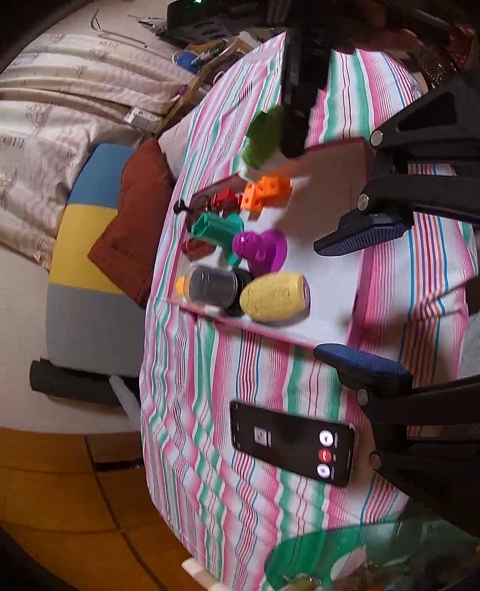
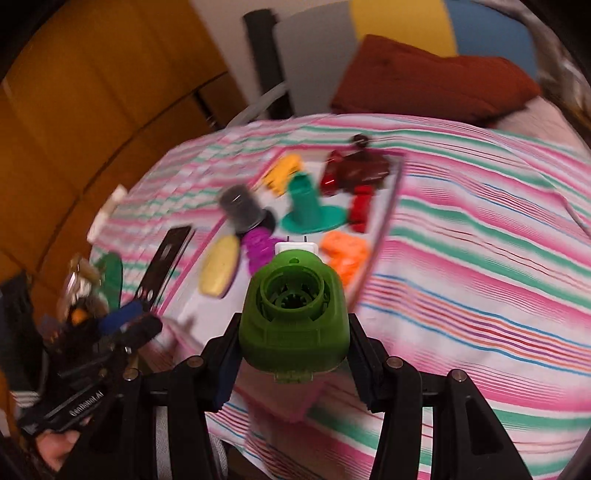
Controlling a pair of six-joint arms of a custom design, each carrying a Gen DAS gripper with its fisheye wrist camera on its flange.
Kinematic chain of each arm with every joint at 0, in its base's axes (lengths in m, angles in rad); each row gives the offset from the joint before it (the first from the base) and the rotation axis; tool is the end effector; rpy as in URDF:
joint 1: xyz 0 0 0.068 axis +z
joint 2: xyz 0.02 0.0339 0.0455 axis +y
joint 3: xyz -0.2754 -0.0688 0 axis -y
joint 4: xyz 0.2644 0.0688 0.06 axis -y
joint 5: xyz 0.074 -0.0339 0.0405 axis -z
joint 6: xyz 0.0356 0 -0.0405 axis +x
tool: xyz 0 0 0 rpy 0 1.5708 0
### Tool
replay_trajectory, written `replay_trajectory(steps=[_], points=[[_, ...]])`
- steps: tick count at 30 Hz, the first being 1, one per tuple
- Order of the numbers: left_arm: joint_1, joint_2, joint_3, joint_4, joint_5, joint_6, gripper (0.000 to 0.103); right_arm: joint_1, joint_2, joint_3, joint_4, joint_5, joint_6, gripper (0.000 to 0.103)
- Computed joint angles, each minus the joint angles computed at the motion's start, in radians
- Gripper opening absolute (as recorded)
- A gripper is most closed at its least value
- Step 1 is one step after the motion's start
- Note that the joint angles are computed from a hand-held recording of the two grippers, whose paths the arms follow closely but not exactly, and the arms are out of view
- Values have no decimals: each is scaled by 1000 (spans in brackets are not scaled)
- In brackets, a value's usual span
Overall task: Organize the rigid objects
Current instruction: 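Carry the green piece into the tray and open the right gripper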
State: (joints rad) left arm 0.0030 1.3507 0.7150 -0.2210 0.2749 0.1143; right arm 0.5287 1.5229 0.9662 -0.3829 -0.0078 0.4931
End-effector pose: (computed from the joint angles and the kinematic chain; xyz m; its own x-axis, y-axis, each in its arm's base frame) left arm 0.2792 -0.0088 0.1917 -0.7308 0.1076 -0.6741 0.2599 0.9570 -0.1291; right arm 0.2828 0.1655 0.2113 -0.8547 0.0489 -0.5168 -0.1178 0.9513 0.2849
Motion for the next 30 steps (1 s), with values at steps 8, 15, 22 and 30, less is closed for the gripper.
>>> replay_trajectory(steps=[8, 15, 22, 30], points=[[4, -4, 8, -66, -65, 59, 50, 66, 186, 101, 18, 7, -8, 52], [17, -8, 26, -91, -119, 31, 50, 85, 247, 140, 10, 47, -19, 52], [20, -19, 32, -107, -131, 27, 50, 83, 262, 139, 19, 66, -11, 52], [7, -24, 38, -113, -179, 18, 50, 95, 271, 151, 3, 85, 2, 53]])
